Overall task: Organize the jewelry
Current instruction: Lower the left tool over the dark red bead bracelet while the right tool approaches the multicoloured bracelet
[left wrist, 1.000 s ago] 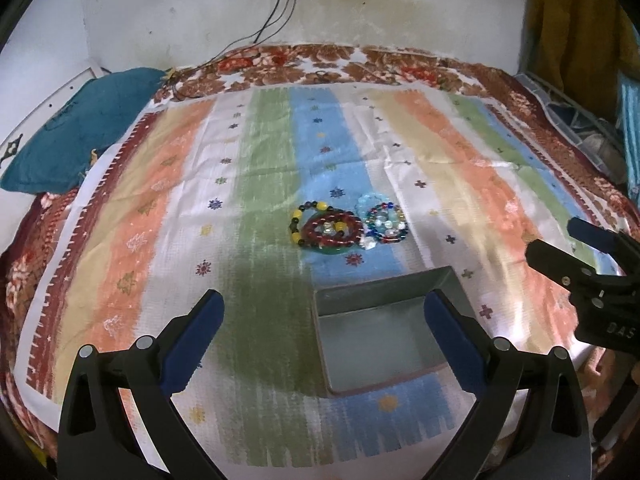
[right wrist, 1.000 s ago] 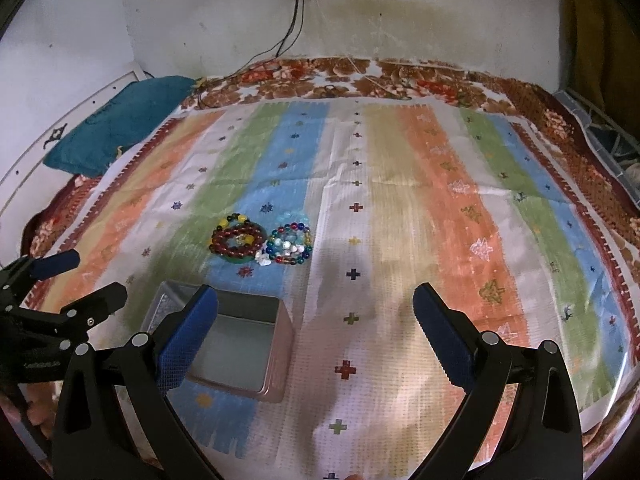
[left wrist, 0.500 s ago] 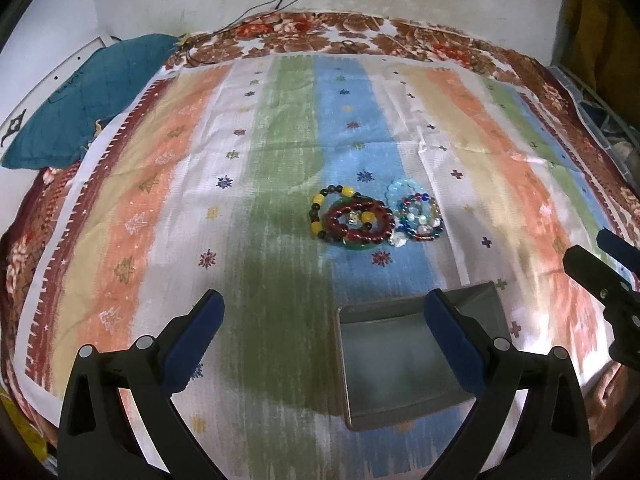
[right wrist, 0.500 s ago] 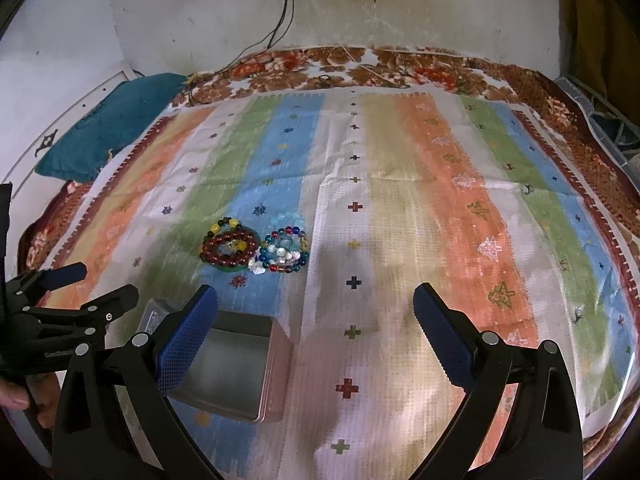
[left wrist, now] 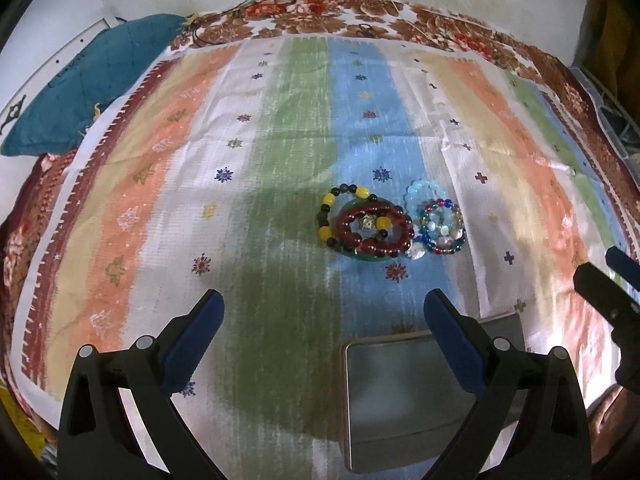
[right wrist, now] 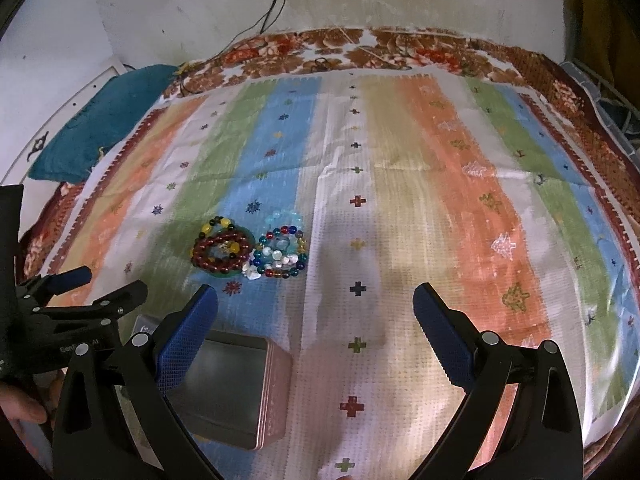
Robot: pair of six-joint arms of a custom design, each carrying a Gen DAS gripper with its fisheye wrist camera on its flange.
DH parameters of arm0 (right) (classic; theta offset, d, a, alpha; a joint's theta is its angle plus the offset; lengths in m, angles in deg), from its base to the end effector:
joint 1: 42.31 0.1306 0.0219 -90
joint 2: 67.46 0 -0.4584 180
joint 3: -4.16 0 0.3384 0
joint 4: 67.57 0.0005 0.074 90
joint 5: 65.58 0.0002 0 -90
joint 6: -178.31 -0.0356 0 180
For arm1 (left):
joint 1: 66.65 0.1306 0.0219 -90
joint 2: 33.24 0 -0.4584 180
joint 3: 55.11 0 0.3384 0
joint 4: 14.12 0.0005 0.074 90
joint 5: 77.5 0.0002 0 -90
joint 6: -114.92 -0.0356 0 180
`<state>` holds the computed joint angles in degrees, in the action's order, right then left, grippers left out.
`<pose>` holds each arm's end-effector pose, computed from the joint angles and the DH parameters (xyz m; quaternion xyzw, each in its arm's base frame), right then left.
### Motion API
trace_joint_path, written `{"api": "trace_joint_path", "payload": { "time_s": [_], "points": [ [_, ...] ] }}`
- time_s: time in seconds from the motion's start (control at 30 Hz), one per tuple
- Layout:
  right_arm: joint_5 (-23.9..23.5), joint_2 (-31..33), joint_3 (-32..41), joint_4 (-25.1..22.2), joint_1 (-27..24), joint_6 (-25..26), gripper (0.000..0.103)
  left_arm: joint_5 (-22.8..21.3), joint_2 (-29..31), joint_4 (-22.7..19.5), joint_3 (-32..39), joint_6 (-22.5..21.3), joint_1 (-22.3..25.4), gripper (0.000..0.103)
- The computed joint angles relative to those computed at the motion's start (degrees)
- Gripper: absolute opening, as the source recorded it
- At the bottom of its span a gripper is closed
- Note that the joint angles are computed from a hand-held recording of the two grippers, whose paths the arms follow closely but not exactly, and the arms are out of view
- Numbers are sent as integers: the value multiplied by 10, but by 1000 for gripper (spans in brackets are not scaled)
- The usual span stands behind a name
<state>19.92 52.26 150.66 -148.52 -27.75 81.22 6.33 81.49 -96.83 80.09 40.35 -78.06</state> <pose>0.5949 0.1569 0.5923 -0.0740 0.9480 0.0944 0.2949 0.5706 -0.1118 0.5684 -0.0469 0.9683 -0.0048 0.2451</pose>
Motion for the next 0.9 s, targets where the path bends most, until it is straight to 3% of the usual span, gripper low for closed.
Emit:
{"api": "trace_joint_path", "payload": {
  "time_s": [0.33,0.9],
  "points": [
    [-6,47,73,-48,1,-8,99,40,43,-29,42,32,19,97],
    [4,139,224,-153,5,-12,99,72,101,-70,116,36,30,93]
  ]
}}
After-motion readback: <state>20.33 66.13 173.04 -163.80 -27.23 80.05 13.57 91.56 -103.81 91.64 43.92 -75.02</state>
